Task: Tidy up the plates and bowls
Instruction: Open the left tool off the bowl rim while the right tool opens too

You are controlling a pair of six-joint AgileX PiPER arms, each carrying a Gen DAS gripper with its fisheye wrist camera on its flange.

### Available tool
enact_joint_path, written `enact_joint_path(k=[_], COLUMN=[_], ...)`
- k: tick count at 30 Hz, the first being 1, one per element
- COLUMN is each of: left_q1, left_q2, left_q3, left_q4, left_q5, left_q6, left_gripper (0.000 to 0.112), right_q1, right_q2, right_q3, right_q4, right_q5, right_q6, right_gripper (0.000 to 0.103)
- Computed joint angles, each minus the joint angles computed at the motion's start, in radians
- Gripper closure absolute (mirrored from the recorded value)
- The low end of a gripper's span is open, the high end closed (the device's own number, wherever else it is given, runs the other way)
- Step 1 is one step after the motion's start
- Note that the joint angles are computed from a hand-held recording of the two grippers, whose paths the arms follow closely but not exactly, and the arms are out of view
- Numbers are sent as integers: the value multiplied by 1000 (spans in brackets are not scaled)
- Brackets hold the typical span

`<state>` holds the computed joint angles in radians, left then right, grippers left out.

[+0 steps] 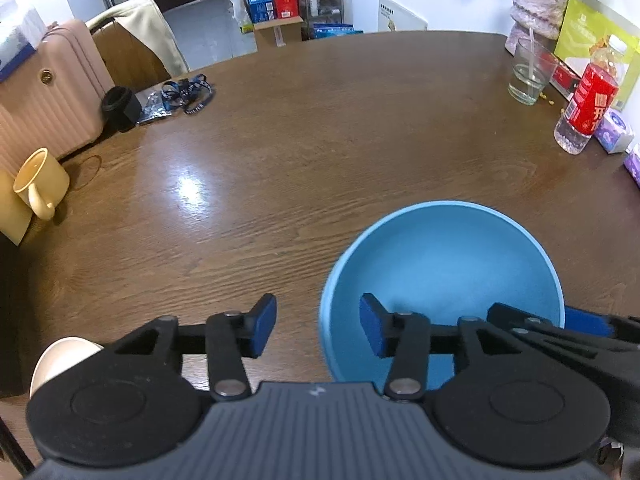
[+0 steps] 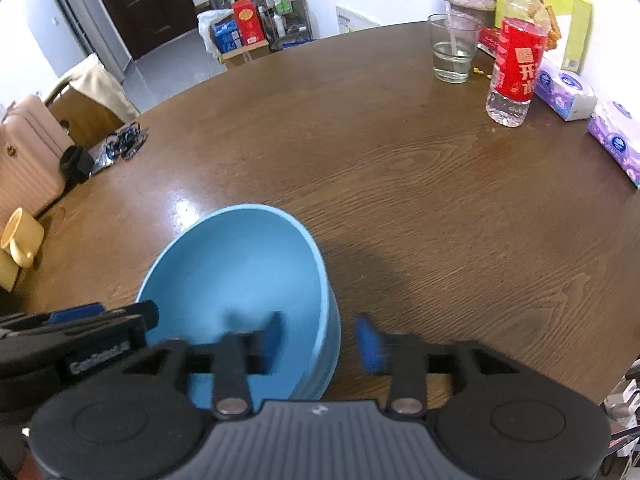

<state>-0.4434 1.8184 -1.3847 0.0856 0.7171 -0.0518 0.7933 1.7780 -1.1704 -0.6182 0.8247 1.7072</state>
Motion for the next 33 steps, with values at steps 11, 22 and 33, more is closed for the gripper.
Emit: enact_joint_path(k=[11, 22, 33], left_q1=[73, 110, 114], left_q2=[-73, -54, 47], left_q3=[64, 19, -93], left_q4=[-60, -137, -202], left_q5=[-67, -29, 23], left_q6=[59, 144, 247], left_gripper=[9, 9, 9], right_q1=[51, 59, 18], right_q2=[-75, -89, -25], right_q3=[93, 90, 54], right_q4=[-101, -115, -78], right_q5=[-6, 2, -27], right_q6=[163, 176, 149], right_gripper=[0, 0, 0])
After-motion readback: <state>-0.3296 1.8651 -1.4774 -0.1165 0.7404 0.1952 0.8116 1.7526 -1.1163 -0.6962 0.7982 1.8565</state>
